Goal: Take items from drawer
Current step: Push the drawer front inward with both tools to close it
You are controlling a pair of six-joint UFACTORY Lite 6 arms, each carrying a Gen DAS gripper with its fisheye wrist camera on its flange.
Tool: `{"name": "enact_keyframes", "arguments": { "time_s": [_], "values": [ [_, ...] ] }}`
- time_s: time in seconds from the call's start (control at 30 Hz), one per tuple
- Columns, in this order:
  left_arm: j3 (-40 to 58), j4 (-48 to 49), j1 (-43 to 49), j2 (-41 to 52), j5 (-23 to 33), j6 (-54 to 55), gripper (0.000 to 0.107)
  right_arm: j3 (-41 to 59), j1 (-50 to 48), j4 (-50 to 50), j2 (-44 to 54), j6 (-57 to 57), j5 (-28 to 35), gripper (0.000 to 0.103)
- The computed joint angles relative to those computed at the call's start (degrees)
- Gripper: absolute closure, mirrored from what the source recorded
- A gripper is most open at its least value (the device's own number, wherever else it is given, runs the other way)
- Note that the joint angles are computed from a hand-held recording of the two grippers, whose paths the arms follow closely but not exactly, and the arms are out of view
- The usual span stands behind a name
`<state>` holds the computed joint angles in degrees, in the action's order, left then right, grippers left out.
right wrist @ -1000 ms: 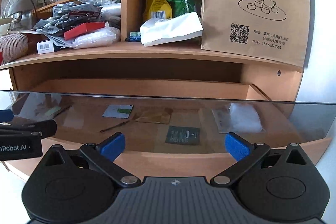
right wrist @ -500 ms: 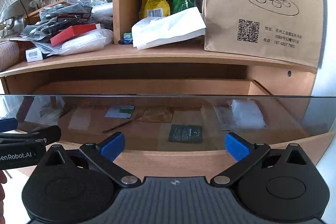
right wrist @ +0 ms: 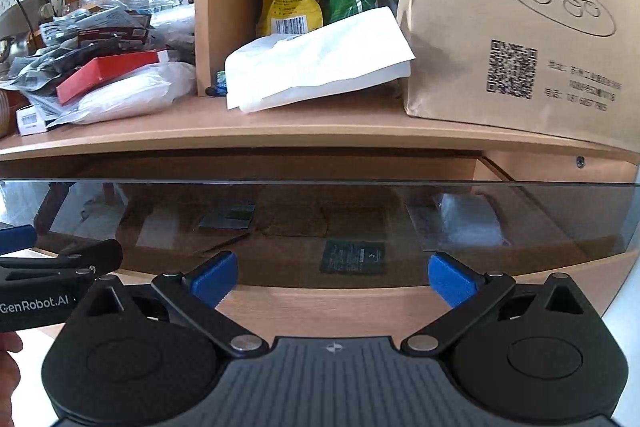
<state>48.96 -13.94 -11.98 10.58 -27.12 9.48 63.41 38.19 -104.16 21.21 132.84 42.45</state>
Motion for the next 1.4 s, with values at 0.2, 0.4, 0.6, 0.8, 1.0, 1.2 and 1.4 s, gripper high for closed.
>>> {"name": "enact_keyframes", "arguments": {
  "time_s": [0.2, 0.4, 0.6, 0.8, 1.0, 1.2, 1.4],
  "values": [
    [6.09, 0.92, 0.28, 6.22, -1.30, -0.59, 0.004, 5.22, -2.67, -1.68, 4.16, -0.56, -1.64, 0.000],
    [12.28, 0.97, 0.50, 11.59, -1.05, -0.53, 0.004, 10.36, -4.95, -2.30, 7.75, -2.21, -3.75, 0.000],
    [16.89, 0.71, 0.63, 15.25, -0.48, 0.01, 0.004, 13.97, -6.06, -1.59, 10.23, -3.92, -4.83, 0.000],
    [18.78, 0.26, 0.47, 16.65, -0.09, 0.49, 0.004, 13.44, -6.30, -3.32, 10.42, -2.44, -5.33, 0.000],
    [20.37, 0.09, 0.45, 17.71, 0.41, 0.81, 0.004, 12.34, -6.63, -4.85, 10.03, -0.96, -5.26, 0.000],
    [19.30, 0.96, 0.65, 17.26, -0.61, -0.09, 0.004, 11.86, -6.73, -5.14, 9.80, -0.53, -5.01, 0.000],
    [12.74, -7.12, -0.04, 10.78, -0.72, 5.52, 0.004, 6.93, -2.76, 4.37, 4.99, -6.65, -0.96, 0.000]
  ]
}}
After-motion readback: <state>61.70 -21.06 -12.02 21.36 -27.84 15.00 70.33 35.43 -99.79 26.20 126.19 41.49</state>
